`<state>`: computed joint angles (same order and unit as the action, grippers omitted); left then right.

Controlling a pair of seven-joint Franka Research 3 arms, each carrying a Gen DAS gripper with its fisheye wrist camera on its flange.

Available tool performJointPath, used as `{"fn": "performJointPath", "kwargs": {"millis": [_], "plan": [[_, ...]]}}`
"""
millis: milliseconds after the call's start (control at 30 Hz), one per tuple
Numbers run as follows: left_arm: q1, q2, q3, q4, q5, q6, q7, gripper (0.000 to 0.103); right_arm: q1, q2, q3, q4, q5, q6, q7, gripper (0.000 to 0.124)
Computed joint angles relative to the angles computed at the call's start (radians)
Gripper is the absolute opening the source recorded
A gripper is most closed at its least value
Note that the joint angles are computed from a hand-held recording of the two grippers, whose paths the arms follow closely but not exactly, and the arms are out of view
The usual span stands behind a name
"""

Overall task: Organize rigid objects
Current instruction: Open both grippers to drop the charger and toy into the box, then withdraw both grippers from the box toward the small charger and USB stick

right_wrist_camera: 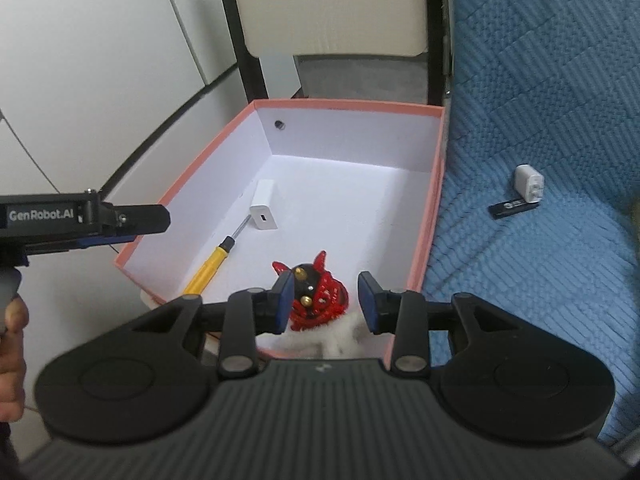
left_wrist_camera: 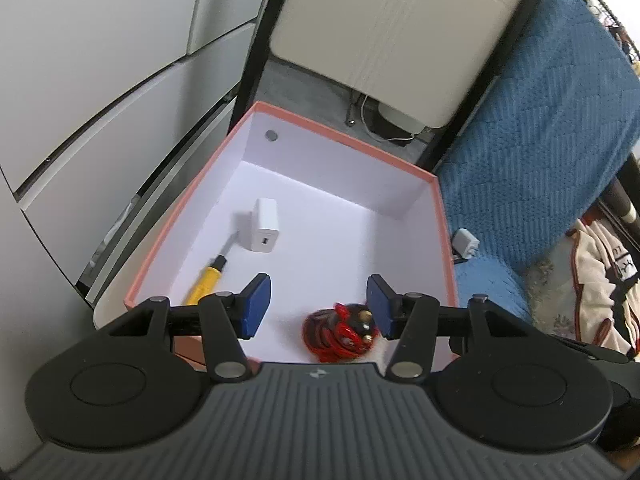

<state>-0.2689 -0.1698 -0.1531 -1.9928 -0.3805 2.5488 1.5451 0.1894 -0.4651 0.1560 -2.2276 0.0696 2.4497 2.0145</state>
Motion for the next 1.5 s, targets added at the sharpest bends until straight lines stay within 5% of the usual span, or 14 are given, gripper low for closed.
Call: {"fn": "performJointPath", "kwargs": {"millis": [467, 900, 1500], "plan": [[-0.111, -0.158, -0.02, -0.113, 0.046, 0.049, -0.08, 0.059, -0.055, -0.272, -0.001, -0.142, 0.0, -0.052, -0.017, 0.039], [-0.189, -0.243, -0.092, -0.168, 0.215, 0.091, -0.229, 0.059, -0.121, -0.545, -0.026, -0.286, 0.028, -0.134, -0.062, 0.039], [-0.321, -0.228, -0.099, -0.196, 0.254, 0.14, -0.33, 0.059, -0.223, -0.807, -0.057, -0.429, 0.04, -0.238, -0.161, 0.039]]}}
